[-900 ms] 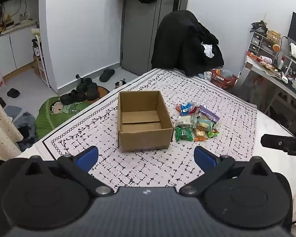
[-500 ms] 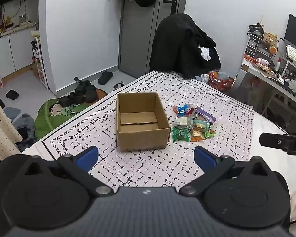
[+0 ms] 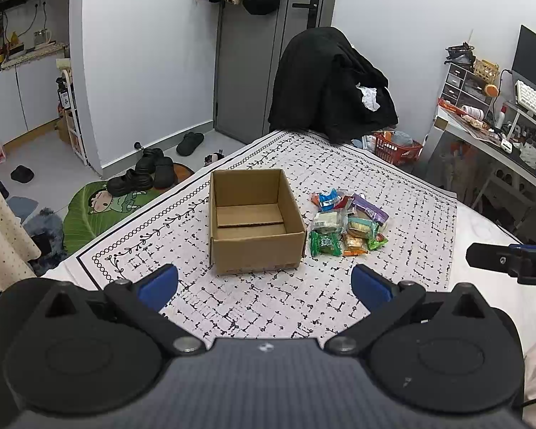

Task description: Organize snacks

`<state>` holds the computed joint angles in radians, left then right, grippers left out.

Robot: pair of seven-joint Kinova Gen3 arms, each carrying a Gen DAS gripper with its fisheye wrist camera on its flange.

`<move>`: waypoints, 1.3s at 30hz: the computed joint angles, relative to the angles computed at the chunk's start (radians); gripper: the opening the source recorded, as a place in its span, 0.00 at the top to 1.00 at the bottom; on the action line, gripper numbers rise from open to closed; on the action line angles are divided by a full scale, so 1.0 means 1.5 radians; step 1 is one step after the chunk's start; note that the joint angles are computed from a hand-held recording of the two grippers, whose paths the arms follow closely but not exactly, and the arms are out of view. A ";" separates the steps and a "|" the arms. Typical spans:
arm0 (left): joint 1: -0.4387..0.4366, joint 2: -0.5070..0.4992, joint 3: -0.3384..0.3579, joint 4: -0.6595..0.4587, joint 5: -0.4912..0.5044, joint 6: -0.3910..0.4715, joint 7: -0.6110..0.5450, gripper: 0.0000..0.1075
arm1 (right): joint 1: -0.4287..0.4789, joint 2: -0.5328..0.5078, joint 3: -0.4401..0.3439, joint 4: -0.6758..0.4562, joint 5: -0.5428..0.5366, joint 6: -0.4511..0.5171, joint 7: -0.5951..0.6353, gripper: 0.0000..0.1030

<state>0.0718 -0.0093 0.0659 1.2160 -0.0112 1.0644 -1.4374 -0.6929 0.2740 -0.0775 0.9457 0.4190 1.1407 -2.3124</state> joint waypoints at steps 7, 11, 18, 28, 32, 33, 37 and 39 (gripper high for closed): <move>0.000 -0.003 -0.001 0.003 0.003 -0.003 -0.001 0.05 | -0.002 0.002 0.001 -0.004 0.003 0.004 -0.001 0.03; 0.000 -0.004 0.000 0.003 0.001 -0.004 0.001 0.05 | -0.003 0.001 0.001 -0.002 0.003 0.001 0.001 0.03; -0.001 -0.013 0.000 0.012 -0.005 -0.012 0.003 0.05 | -0.004 0.000 0.001 0.001 0.006 -0.001 -0.001 0.03; -0.004 -0.019 -0.001 0.022 -0.008 -0.020 0.009 0.05 | -0.001 -0.004 -0.002 0.008 0.005 -0.005 0.002 0.03; -0.005 -0.020 0.000 0.023 -0.007 -0.021 0.010 0.05 | -0.002 -0.004 -0.002 0.008 0.007 -0.007 0.000 0.03; -0.005 -0.020 0.000 0.022 -0.007 -0.020 0.010 0.05 | -0.002 -0.004 -0.001 0.010 0.008 -0.008 -0.002 0.03; -0.005 -0.019 -0.001 0.020 -0.004 -0.020 0.006 0.05 | -0.004 -0.002 -0.001 0.008 0.010 -0.006 -0.004 0.03; -0.005 -0.019 -0.001 0.020 -0.005 -0.019 0.007 0.05 | -0.004 -0.002 -0.001 0.008 0.010 -0.006 -0.004 0.03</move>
<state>0.0637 -0.0378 0.0650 1.2453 -0.0182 1.0359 -1.4272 -0.6984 0.2708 -0.0787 0.9571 0.4343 1.1317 -2.3182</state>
